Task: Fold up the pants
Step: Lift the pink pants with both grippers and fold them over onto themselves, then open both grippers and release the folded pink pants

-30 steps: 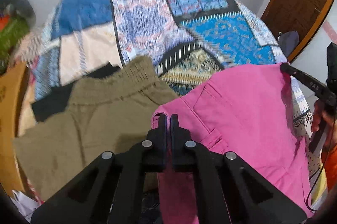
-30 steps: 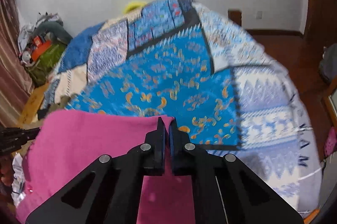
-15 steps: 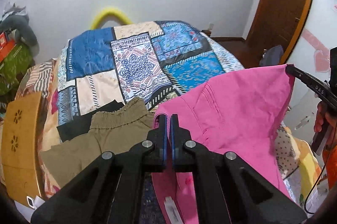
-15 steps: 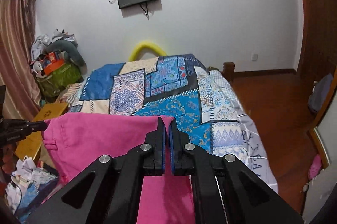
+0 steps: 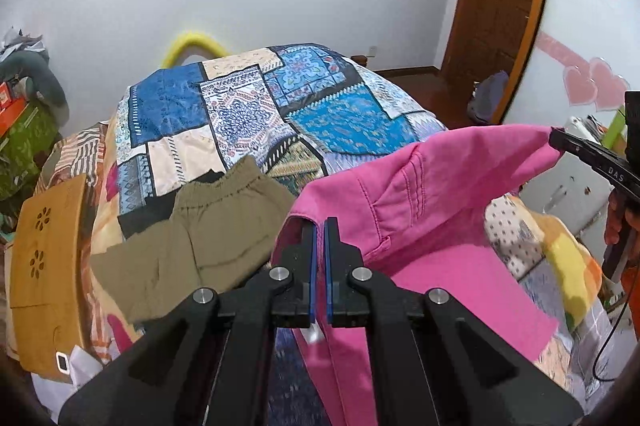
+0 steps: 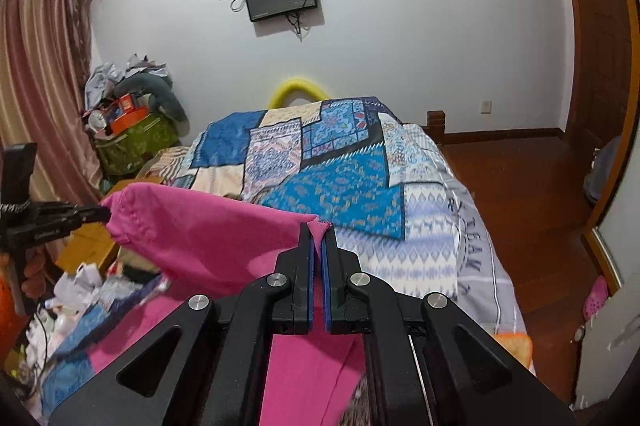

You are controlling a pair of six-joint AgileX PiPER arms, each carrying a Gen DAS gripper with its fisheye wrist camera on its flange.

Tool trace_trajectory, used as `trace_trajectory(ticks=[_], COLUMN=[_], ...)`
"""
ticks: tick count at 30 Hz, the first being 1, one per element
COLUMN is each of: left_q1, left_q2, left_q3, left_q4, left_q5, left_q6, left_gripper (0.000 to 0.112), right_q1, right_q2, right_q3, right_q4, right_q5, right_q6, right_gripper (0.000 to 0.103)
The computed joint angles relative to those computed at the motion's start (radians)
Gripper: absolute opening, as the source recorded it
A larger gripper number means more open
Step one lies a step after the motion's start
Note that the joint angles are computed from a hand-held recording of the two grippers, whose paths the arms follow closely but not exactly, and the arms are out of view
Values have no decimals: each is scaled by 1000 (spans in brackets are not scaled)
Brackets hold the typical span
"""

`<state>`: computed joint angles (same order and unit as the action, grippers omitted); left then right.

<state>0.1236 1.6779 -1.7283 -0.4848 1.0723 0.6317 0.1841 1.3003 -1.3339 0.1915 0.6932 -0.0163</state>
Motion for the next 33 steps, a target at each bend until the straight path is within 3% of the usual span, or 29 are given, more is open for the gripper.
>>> trace_trajectory(ticks=[7, 18, 23, 29, 33], left_q1=[38, 99, 132, 163, 170], left_q2=[-152, -285, -311, -375, -421], left_q3=[235, 546, 628, 690, 692], left_q4=[-35, -43, -43, -20, -2], left_q5=[-19, -61, -71, -98, -94], left_q6=[113, 238, 271, 278, 277], left_gripper=[2, 3, 3, 15, 16], right_q1=[90, 231, 302, 424, 491], right_q2=[-168, -294, -344, -380, -399], right_q3=[177, 409, 512, 554, 538], right_q4=[-96, -207, -287, -433, -518], right_q5=[15, 21, 20, 86, 157], right_q6=[103, 303, 449, 638, 749], right_gripper=[3, 3, 4, 6, 10])
